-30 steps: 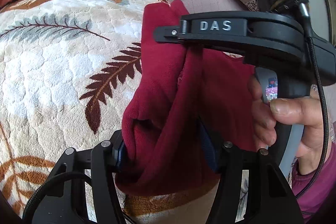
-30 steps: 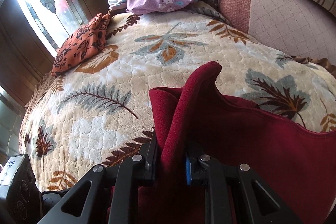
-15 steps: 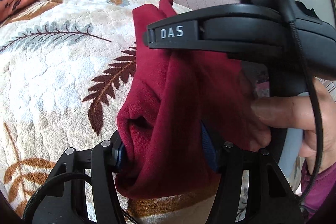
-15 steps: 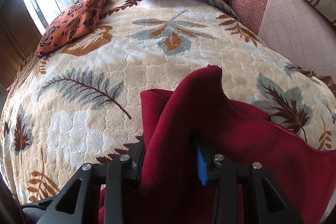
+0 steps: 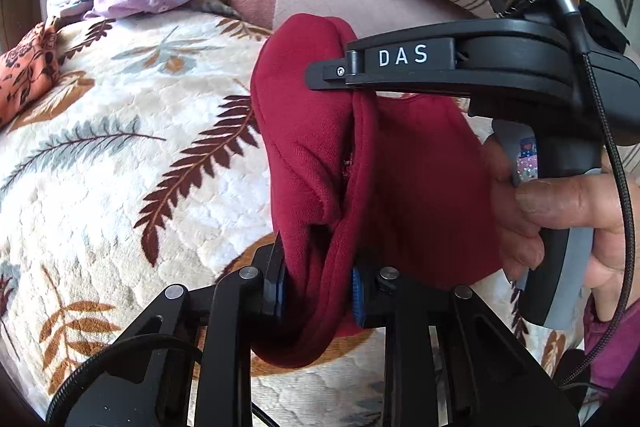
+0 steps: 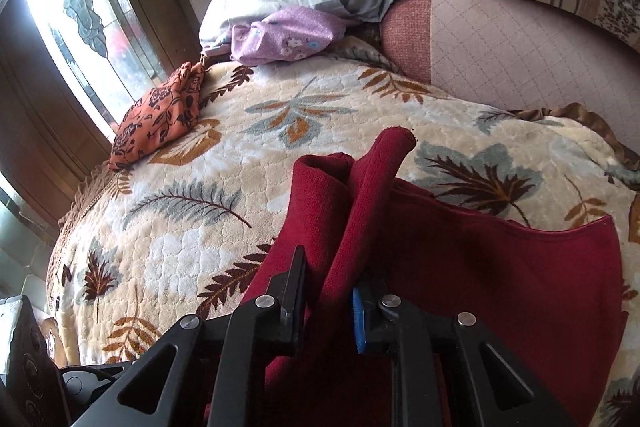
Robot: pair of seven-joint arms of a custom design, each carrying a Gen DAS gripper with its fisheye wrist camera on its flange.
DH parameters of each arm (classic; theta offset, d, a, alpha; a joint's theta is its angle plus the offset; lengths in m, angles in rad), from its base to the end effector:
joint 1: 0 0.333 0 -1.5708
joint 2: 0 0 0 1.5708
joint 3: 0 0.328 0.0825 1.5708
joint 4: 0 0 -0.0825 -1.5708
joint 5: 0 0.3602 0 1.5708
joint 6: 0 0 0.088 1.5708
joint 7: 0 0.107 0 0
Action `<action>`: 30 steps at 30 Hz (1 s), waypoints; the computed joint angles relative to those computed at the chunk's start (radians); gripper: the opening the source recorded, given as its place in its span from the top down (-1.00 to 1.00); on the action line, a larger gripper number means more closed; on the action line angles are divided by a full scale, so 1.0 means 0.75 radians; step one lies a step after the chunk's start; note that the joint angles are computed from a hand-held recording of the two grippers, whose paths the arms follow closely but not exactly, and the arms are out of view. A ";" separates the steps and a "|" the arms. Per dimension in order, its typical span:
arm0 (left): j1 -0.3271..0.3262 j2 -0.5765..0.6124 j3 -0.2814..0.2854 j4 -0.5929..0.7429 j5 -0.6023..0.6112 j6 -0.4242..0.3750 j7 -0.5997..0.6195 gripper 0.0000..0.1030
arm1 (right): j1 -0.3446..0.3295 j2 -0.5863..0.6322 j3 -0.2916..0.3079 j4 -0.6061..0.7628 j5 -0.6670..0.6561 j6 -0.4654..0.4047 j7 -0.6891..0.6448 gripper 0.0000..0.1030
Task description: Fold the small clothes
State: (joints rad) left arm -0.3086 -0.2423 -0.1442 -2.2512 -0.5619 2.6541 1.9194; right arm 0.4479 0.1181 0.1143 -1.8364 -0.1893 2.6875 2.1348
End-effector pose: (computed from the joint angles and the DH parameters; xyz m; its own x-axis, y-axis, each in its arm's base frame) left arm 0.4499 -0.2088 0.5559 -0.4549 -0.8526 0.2570 -0.7560 0.2173 -0.6174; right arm 0.5251 0.3336 0.5700 0.2055 -0.9548 -0.2149 -0.7669 -0.0207 -0.6415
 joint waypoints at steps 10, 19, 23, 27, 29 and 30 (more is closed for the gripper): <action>-0.090 0.068 -0.080 0.227 -0.072 -0.157 0.008 0.56 | -0.114 -0.304 -0.012 -0.250 -0.072 0.016 0.033 0.70; -0.146 0.319 -0.207 0.415 0.064 -0.176 -0.158 0.56 | -0.300 -0.517 -0.018 -0.548 -0.047 0.052 0.082 0.70; -0.148 0.369 -0.231 0.419 0.142 -0.173 -0.219 0.56 | -0.252 -0.513 -0.120 -0.667 0.221 0.117 -0.044 0.69; -0.132 0.346 -0.229 0.396 0.057 -0.185 -0.158 0.56 | -0.038 -0.535 -0.302 -0.786 0.757 0.316 -0.373 0.22; -0.129 0.334 -0.227 0.385 0.053 -0.183 -0.143 0.56 | 0.098 -0.535 -0.390 -0.797 0.995 0.404 -0.564 -0.07; -0.131 0.332 -0.228 0.383 0.061 -0.179 -0.145 0.56 | 0.135 -0.523 -0.410 -0.785 1.070 0.422 -0.624 -0.16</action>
